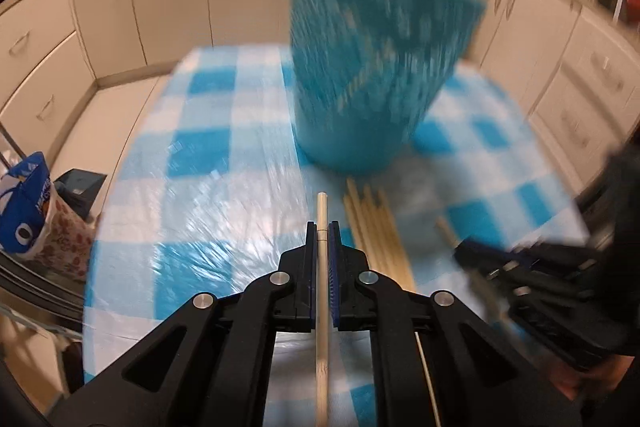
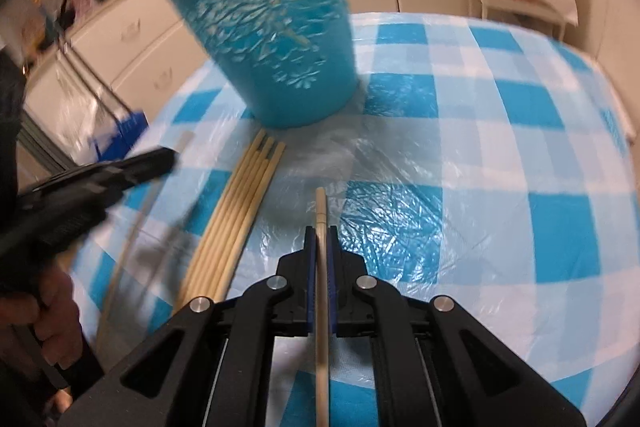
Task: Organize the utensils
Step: 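Carry chopstick into the blue cup and open left gripper while right gripper lifts its chopstick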
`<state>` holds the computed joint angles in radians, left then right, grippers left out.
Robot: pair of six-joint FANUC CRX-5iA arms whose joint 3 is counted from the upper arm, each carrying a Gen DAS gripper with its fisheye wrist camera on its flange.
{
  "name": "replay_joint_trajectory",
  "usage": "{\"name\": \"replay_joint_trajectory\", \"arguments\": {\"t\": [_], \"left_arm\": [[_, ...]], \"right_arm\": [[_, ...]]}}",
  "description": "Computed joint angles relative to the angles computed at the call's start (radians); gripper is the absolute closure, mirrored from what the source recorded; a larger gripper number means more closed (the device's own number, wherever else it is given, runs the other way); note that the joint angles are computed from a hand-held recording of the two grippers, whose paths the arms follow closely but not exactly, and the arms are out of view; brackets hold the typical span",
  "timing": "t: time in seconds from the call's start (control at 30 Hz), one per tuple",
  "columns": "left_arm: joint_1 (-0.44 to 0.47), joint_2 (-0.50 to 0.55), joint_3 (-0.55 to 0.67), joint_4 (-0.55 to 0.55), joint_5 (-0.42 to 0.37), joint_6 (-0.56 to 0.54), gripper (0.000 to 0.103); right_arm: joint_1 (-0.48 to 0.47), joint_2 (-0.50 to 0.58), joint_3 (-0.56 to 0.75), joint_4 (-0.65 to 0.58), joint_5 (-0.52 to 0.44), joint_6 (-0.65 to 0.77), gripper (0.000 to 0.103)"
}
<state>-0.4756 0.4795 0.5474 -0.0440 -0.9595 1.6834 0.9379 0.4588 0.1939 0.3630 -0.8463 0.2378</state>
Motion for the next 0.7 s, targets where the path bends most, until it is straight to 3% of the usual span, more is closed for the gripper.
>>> {"name": "replay_joint_trajectory", "arguments": {"t": [0.1,0.37,0.57,0.7], "left_arm": [[0.03,-0.076,-0.083,0.068,0.114,-0.012,0.098],[0.042,-0.157,-0.146,0.209,0.407,-0.093,0.098],[0.016,-0.094,-0.037,0.22,0.521,-0.094,0.098],[-0.006,0.01,0.144,0.061,0.545,0.078,0.098]], "right_arm": [[-0.002,-0.032,-0.074,0.04,0.088,-0.088,0.097],[-0.001,-0.031,-0.074,0.045,0.096,-0.101,0.097],[0.001,-0.035,-0.084,0.053,0.103,-0.111,0.097],[0.0,-0.039,-0.092,0.055,0.113,-0.117,0.097]]}}
